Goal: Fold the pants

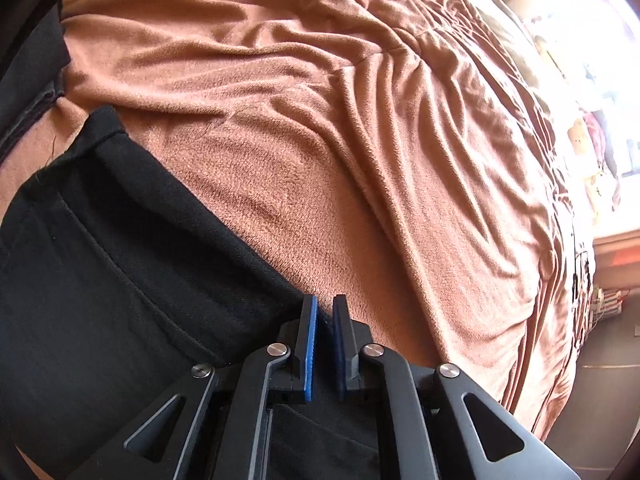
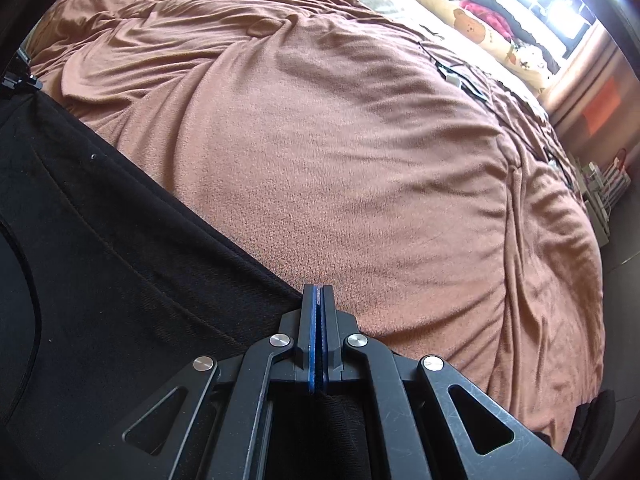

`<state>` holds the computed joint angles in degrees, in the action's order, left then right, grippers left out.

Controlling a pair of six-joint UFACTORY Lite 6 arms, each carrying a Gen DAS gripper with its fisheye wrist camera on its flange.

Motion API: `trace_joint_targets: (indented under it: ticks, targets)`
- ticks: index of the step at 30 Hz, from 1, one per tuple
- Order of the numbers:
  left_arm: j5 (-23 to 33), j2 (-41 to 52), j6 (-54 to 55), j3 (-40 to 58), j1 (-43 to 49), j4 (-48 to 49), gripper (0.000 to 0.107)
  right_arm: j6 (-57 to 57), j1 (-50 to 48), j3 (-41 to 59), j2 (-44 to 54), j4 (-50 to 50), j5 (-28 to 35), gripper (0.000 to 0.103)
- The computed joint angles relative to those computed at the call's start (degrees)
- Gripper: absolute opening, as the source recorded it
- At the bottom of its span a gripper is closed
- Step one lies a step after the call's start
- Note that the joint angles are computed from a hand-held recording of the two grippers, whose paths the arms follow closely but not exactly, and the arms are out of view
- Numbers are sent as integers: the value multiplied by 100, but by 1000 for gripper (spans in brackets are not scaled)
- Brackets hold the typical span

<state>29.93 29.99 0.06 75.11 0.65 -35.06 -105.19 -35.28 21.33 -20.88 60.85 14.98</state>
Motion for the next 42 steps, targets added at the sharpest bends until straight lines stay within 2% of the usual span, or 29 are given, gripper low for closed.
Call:
trace_joint_targets:
  ticks: [1,3,5,11,17,20,22,23,24,30,37,42]
  targets:
    - [25,-100,169,-53,32,-84,26,45,-103,44,-22,20,140,0]
    - [16,-407,429,-247,118,-186,48,219,-403,91,-219,-107,470,0]
    - [-5,-740,462,-434,190,-20,54,420,-936,254,-329,-399,1126,0]
    - [97,-1669,838,-1079,397,222,55,-9,-3236,1188,39,-801,3221,0]
    - [14,-2413,1456,-1851,574,38,56,-360,-4813,2517,1239,-1132,3987,4]
    - [-10,-2765,1589,-2242,592,77,56,-291,-5233,3100,1779,-1355,4025,8]
    - [4,-3010,1822,-2531,664,-88,55,-245,-5420,3422,2082,-1471,3994,29]
    - [8,-3133,1911,-2670,699,-141,55,-355,-5570,3567,2238,-1387,3952,54]
    - [4,-3270,1942,-2810,718,-131,56,-504,-5719,3589,2242,-1223,3904,69]
    - [149,-4115,2359,-3647,1107,-211,56,-136,-5934,4188,2923,-1651,3646,74]
    - [416,-5214,2787,-4652,1789,-127,56,217,-5494,4448,3713,-1950,2599,78]
    - [989,-5884,3465,-5167,2690,-339,56,-96,-5299,4411,4040,-1455,2021,78]
